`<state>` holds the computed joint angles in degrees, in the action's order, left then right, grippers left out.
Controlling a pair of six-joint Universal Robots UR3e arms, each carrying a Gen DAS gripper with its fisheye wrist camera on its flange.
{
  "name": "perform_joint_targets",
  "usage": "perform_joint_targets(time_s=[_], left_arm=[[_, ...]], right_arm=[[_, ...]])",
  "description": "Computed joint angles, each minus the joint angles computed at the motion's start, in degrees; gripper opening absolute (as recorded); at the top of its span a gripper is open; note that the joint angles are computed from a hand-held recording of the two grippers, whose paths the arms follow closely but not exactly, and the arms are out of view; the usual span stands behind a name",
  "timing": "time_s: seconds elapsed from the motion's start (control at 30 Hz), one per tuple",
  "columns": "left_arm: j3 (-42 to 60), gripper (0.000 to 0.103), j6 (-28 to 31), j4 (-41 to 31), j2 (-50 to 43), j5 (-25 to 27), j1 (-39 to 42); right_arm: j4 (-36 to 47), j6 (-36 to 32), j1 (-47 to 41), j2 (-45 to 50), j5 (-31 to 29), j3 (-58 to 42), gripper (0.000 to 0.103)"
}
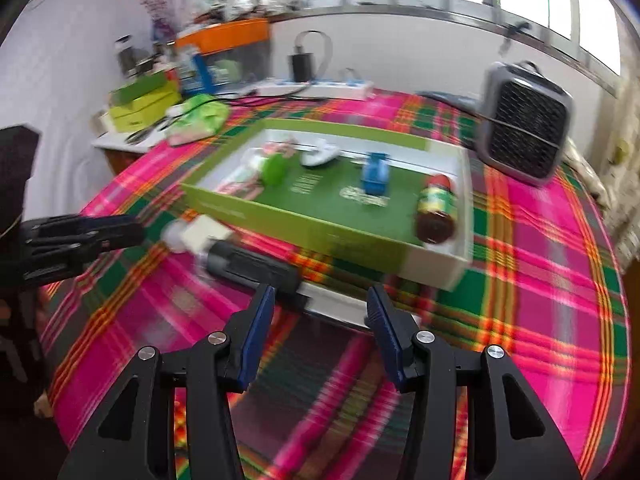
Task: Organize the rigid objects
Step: 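Withdraw both tools from the box toward the remaining loose items, then move right tool toward the black flashlight while left tool approaches the white round lid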
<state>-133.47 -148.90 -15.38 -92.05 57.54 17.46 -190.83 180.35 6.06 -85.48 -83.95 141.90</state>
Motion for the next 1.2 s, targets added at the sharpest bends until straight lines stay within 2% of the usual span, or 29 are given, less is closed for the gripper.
perform_joint_targets(time_s=[0.1,0.23,0.37,0.53,0.8,1.03,1.2], left_arm=[[0.1,0.029,0.3,-0.3,-0.1,-0.1,-0.1],[0.4,0.029,0.4,-0.5,-0.5,0.2,-0.2],[0.7,0.029,0.5,-0.7,-0.8,0.1,-0.2],[1.0,0.029,0.5,-0.8,-1.2,0.3,-0.3],[1.1,0.029,0.6,-0.9,-1.1,0.1,-0.2],[1.2,0.029,0.5,-1.4,-0.9,0.0,-0.3],[1.2,0.029,0.4,-1.6,-0.7,0.1,-0.3]], right_arm=[[0.0,-1.4,2.0,2.0,-0.3,-2.5,0.05],[-0.9,-3.0,2.1,3.5,2.9,-4.1,0.05],[0.7,-4.5,3.3,6.3,3.2,-7.9,0.05],[2.5,-4.8,0.2,7.8,9.7,-9.9,0.05],[8.4,-8.6,-0.1,6.0,13.0,-10.2,0.05],[9.6,-10.4,1.4,6.3,11.2,-10.9,0.05],[9.8,-8.7,3.6,6.1,7.9,-11.4,0.05]])
